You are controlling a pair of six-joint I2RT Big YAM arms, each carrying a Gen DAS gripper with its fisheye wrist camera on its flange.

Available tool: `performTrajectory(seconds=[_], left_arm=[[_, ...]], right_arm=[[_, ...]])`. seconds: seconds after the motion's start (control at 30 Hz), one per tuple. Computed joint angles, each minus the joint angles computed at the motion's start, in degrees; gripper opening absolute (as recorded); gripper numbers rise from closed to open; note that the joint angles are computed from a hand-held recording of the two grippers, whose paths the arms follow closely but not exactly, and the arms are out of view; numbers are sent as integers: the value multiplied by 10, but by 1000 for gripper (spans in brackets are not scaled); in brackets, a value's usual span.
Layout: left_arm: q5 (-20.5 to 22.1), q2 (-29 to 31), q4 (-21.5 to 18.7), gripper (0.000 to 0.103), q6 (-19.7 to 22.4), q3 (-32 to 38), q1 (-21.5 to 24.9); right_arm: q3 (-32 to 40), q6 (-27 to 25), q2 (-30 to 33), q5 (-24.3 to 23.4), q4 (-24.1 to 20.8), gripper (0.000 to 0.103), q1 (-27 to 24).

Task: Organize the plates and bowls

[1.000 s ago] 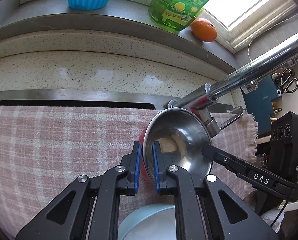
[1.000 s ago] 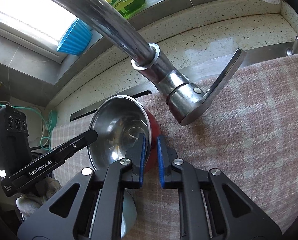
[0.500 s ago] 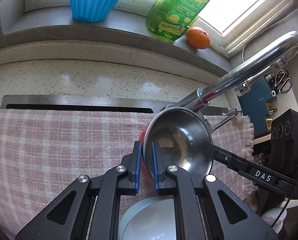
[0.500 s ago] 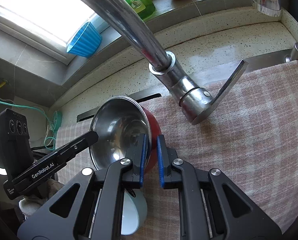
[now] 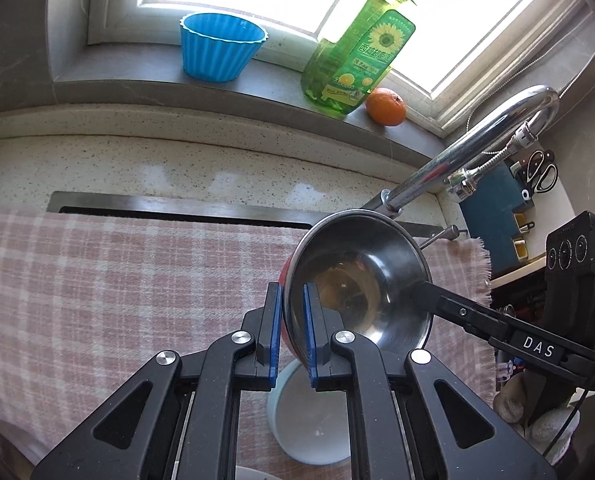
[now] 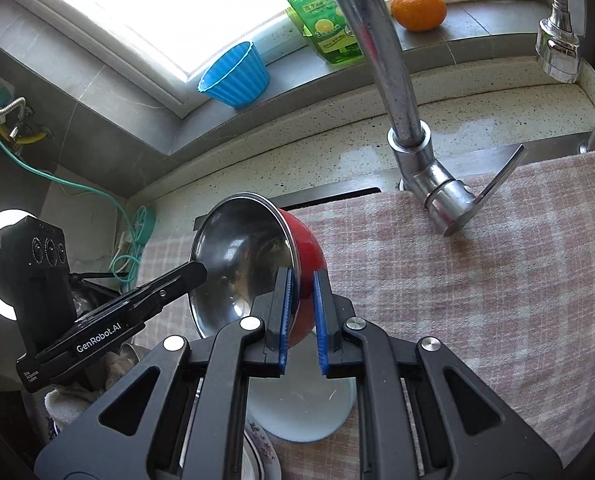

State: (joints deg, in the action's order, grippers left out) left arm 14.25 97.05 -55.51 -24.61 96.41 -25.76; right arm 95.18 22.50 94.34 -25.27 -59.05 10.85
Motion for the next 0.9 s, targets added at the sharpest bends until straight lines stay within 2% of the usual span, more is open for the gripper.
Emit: performTrajectory(seconds=[0.1, 0.5, 0.9], left_arm=[[-2, -13, 9, 9, -9, -14, 4], [-10, -103, 36, 9, -19, -95, 32], [-15, -212, 37, 9, -23, -185, 85]], right_arm=[[-1, 13, -4, 1, 5, 11, 8], [11, 8, -20, 1, -8, 11, 59], [34, 15, -21, -3, -15, 11, 135]])
